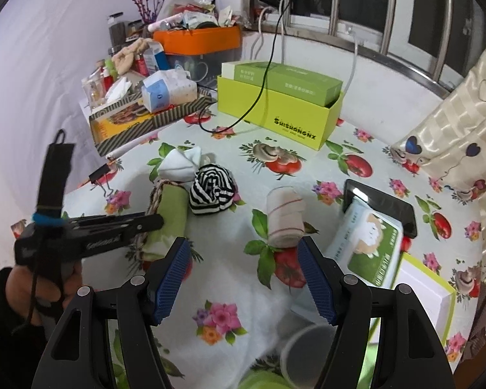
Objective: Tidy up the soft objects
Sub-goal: 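Grasp the green striped cloth with left while right grasps the black-white striped sock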
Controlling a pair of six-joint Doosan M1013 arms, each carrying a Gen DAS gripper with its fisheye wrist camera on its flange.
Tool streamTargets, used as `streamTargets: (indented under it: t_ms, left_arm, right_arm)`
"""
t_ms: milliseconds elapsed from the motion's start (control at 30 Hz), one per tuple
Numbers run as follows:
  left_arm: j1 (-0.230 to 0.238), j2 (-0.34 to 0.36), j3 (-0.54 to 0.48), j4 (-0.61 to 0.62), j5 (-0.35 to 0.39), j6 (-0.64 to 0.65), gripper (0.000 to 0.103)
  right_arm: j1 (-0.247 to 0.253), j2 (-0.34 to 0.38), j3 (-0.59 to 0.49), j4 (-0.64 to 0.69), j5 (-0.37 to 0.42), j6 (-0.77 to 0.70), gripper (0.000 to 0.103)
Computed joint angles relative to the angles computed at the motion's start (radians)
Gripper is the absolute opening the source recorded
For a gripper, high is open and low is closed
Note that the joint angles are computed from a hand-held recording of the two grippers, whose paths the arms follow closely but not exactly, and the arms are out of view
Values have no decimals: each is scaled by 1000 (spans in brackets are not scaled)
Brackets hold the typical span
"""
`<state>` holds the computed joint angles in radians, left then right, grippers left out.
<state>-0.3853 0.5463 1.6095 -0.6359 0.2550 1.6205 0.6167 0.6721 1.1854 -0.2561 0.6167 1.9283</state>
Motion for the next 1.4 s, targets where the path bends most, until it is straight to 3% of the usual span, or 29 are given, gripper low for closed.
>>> streamTargets:
  t_ms: [133,367,600,733,800,900,933,1033,1400]
  left_arm:
    - [4,-17,25,3,-21,6,23]
    - [13,-42,59,-18,-64,39,23]
    - [24,-48,74,-134,-72,157,23]
    - [27,-46,74,-167,-70,196,23]
    - [28,-45,74,-185,-68,215,23]
    - [28,-45,75,-188,-67,217,23]
    - [29,-45,75,-197,-64,227,23]
    - [29,-48,79,-196,-69,229,23]
    - [6,-83,105,-244,-96,311,23]
  right_arm:
    - [-9,47,-81,114,58,-88,69]
    - [-24,173,-284,290,226,-218,69]
    - [-53,307,-500,440,396,-198,69]
    - [-58,382,-625,446,483,-151,68]
    - [-58,420,-688,436,530,-130,60]
    - [-59,455,-741,431,572,-112,32]
    - [-58,457,-740,427,574,-112,25]
    - [-57,427,-684,428,537,-127,17]
    - [-44,201,-303,453,228,-192,15]
